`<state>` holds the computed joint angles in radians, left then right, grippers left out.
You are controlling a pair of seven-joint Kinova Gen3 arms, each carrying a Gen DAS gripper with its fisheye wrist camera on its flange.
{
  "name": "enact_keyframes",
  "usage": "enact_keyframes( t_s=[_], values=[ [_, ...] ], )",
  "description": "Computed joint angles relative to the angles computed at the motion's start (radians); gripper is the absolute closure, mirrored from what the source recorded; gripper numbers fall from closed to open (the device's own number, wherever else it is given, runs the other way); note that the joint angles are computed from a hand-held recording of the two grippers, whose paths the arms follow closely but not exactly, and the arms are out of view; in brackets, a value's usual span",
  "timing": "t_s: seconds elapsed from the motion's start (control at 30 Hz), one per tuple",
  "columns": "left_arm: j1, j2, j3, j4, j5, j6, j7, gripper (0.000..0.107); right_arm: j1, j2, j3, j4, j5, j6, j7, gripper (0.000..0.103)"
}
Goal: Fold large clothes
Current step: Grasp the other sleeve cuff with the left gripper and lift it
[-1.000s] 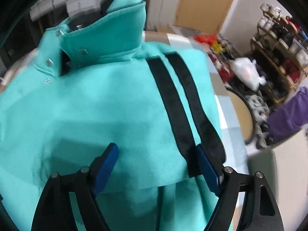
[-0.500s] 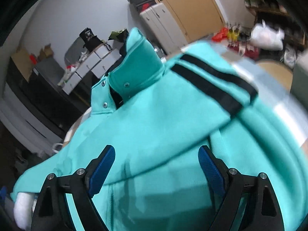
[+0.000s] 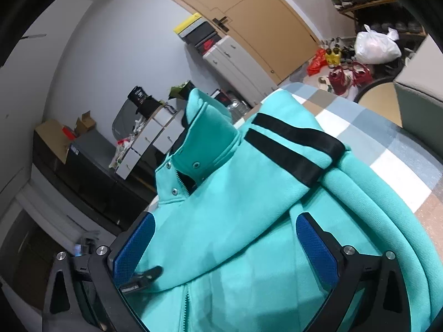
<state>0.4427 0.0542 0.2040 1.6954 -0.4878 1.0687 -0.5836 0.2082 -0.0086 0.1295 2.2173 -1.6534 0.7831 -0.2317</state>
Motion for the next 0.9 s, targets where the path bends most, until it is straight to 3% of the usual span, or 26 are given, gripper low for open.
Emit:
enact_keyframes(
  t_s=[0.07, 0.13, 0.23, 0.37, 0.47, 0.6, 0.67, 0.77, 0.9],
  values=[
    [0.018, -0.012, 0.012, 0.006, -0.04, 0.011, 0.033, 0.006, -0.006, -0.007, -0.005, 0.0, 0.008, -0.008, 0.009, 0.0],
    [-0.011, -0.034, 0.066, -0.003, -0.06, 0.028, 0.049, 0.006, -0.009, -0.011, -0.006, 0.006, -0.001, -0.008, 0.031, 0.0],
    [-0.146, 0.014, 0.175, -0.028, 0.022, 0.08, -0.009, 0.005, -0.012, -0.01, -0.005, 0.005, 0.004, -0.007, 0.03, 0.0],
    [-0.316, -0.102, 0.271, 0.047, 0.106, -0.004, -0.066, 0.006, -0.008, -0.002, 0.0, 0.005, 0.004, 0.009, 0.024, 0.0],
    [-0.312, -0.241, 0.189, 0.084, 0.201, -0.007, -0.153, 0.006, -0.003, 0.003, 0.003, 0.008, -0.006, 0.025, 0.035, 0.0],
    [-0.152, -0.427, 0.013, 0.051, 0.164, 0.146, -0.153, 0.006, 0.001, 0.008, 0.003, 0.007, -0.006, 0.03, 0.03, 0.0],
    [-0.113, -0.519, -0.052, 0.023, 0.133, 0.227, -0.171, 0.006, 0.001, 0.012, 0.002, 0.001, 0.007, 0.028, 0.01, 0.0],
    [-0.149, -0.658, -0.08, -0.019, 0.079, 0.349, -0.172, 0.006, -0.002, 0.014, -0.004, -0.007, 0.023, 0.011, -0.016, 0.0],
    [-0.206, -0.827, -0.087, -0.017, -0.057, 0.479, -0.148, 0.006, -0.045, -0.01, -0.039, -0.045, 0.153, -0.104, -0.12, 0.0]
  ],
)
